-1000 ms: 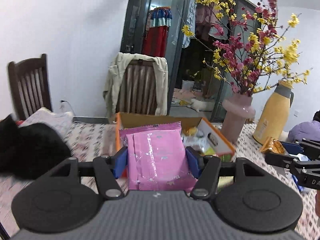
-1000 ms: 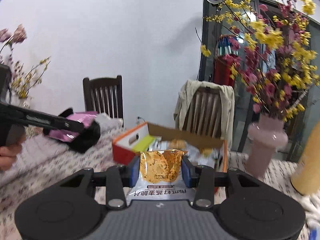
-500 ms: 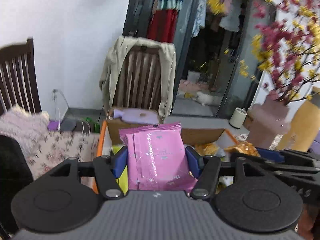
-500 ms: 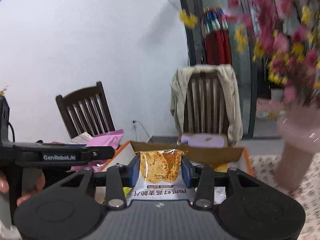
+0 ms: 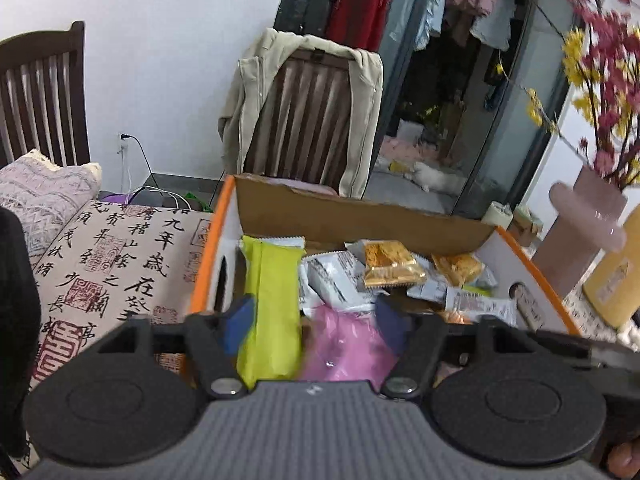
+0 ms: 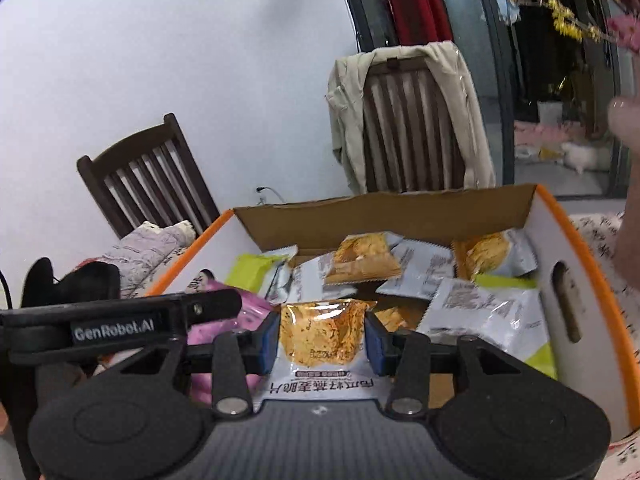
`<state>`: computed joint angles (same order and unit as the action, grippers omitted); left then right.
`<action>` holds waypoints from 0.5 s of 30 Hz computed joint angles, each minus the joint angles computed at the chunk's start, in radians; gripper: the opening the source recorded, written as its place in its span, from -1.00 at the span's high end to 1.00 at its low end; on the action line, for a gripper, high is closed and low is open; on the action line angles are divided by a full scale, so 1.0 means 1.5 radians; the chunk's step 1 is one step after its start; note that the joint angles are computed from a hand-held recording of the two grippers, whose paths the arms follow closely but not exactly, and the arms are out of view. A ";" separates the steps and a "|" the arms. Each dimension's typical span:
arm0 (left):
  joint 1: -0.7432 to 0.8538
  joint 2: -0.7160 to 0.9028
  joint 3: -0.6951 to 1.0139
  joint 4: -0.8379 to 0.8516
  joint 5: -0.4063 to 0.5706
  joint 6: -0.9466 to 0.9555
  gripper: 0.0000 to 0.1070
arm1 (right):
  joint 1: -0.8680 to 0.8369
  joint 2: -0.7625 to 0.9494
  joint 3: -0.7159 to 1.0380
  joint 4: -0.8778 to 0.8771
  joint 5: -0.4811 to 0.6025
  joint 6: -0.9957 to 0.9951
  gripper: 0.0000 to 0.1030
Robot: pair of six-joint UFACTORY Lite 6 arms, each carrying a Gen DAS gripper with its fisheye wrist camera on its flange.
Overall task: Organize snacks
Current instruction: 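Open both grippers to drop the packets into the orange box, then move both tools back over the remaining packets on the table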
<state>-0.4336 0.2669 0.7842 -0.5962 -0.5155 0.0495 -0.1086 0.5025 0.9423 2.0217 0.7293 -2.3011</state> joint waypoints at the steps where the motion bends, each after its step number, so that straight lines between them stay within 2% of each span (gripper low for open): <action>1: 0.004 -0.016 -0.012 0.018 0.001 -0.016 -0.38 | -0.003 -0.006 -0.007 -0.007 0.006 -0.001 0.01; 3: 0.004 -0.045 -0.030 0.016 0.001 -0.006 -0.38 | -0.004 -0.027 -0.029 0.011 0.008 -0.026 0.00; 9: -0.023 -0.143 -0.073 -0.092 0.018 0.125 -0.40 | -0.037 -0.103 -0.074 -0.016 0.008 -0.022 -0.06; 12: -0.052 -0.207 -0.105 -0.182 0.018 0.223 -0.47 | -0.058 -0.162 -0.111 -0.038 -0.004 -0.027 -0.11; 15: -0.095 -0.295 -0.159 -0.290 0.010 0.328 -0.50 | -0.103 -0.243 -0.170 -0.076 -0.001 -0.037 -0.27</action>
